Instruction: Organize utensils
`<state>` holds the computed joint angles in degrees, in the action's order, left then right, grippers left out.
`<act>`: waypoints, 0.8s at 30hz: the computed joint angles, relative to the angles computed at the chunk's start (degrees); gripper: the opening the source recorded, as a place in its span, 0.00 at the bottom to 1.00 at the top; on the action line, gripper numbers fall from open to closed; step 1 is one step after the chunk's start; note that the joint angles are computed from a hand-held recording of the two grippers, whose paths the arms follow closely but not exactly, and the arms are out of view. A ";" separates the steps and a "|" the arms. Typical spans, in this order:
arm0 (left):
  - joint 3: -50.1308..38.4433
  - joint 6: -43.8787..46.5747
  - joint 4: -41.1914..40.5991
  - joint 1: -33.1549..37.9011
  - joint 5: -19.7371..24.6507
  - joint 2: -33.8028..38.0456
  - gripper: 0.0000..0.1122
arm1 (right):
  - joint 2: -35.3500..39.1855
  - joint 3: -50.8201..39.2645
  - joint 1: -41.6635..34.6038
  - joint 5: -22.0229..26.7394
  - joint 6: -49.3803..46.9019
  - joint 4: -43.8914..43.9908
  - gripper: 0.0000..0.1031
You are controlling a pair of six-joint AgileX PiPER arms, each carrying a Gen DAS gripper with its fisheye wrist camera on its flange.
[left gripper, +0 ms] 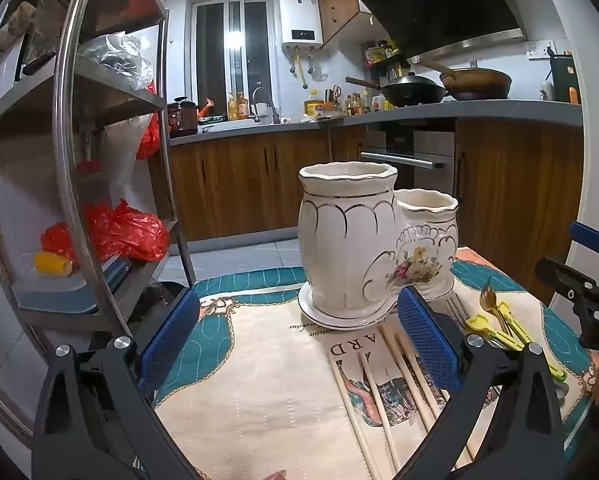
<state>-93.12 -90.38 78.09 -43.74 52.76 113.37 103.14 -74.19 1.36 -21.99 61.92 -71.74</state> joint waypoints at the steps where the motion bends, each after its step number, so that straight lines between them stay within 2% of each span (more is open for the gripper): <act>1: -0.05 0.16 -0.15 0.00 -0.06 0.02 0.87 | -0.04 0.09 -0.23 -0.46 -0.56 0.59 0.95; 4: 0.20 -0.22 -0.01 0.01 -0.30 -0.15 0.87 | 0.18 -0.05 -0.95 -1.46 -1.24 1.53 0.95; 5: 0.16 -0.04 -0.03 -0.05 -0.26 -0.11 0.87 | 0.43 -0.42 0.46 0.70 -2.12 0.72 0.95; 24: -0.32 0.32 -0.49 -0.18 -0.36 0.19 0.87 | -0.09 -0.05 0.22 0.68 -0.59 -0.41 0.95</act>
